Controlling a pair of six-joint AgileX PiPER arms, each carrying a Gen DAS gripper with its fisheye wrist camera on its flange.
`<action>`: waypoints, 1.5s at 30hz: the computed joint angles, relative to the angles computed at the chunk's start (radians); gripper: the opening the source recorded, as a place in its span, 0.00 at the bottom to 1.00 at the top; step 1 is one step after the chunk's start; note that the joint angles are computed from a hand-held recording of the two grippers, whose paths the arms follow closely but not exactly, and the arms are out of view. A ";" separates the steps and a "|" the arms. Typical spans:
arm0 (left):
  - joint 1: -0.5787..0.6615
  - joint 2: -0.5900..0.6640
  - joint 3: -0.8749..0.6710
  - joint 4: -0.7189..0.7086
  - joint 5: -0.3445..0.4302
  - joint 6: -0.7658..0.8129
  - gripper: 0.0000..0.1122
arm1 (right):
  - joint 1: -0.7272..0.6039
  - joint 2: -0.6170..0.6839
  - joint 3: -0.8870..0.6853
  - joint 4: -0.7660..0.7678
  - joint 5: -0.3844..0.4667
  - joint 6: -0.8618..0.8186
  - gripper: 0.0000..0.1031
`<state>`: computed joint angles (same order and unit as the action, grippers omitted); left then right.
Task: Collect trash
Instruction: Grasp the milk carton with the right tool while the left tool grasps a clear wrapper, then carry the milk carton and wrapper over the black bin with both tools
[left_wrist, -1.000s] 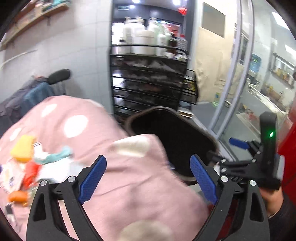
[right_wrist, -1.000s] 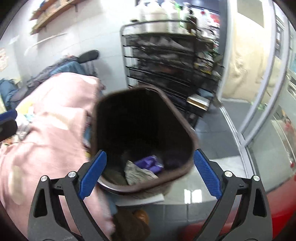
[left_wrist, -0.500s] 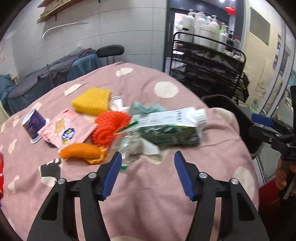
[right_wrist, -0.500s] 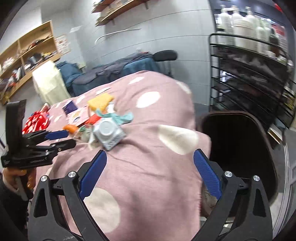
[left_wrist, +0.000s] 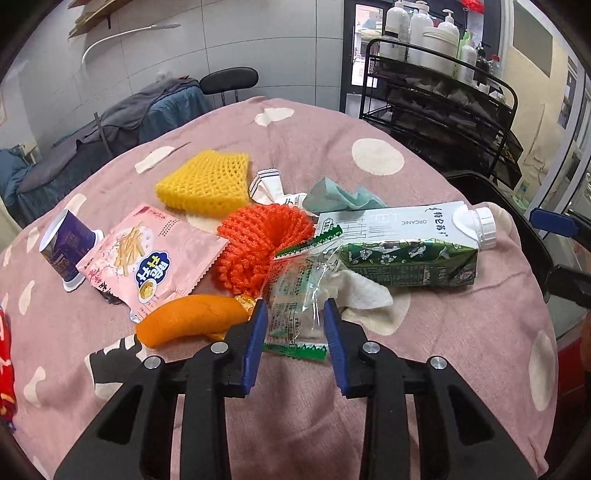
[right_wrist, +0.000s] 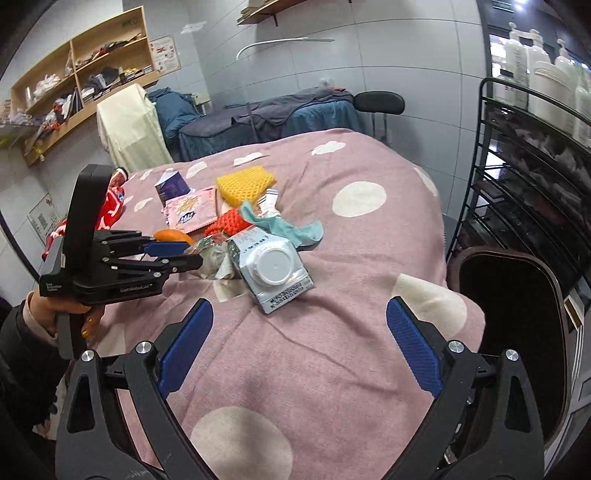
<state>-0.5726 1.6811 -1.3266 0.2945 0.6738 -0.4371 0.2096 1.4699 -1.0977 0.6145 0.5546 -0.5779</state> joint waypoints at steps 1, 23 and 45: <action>0.006 -0.007 0.006 -0.016 -0.006 0.010 0.25 | 0.008 0.013 -0.015 -0.011 0.007 -0.003 0.91; 0.141 -0.082 0.097 -0.286 -0.089 0.195 0.10 | 0.176 0.442 -0.555 -0.375 0.276 0.236 0.57; -0.021 -0.241 0.198 -0.207 -0.248 0.013 0.09 | 0.022 -0.017 -0.055 -0.035 0.096 0.035 0.51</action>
<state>-0.5941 1.4405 -1.1285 0.0876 0.4263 -0.4238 0.2312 1.4531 -1.1526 0.5796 0.6509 -0.5431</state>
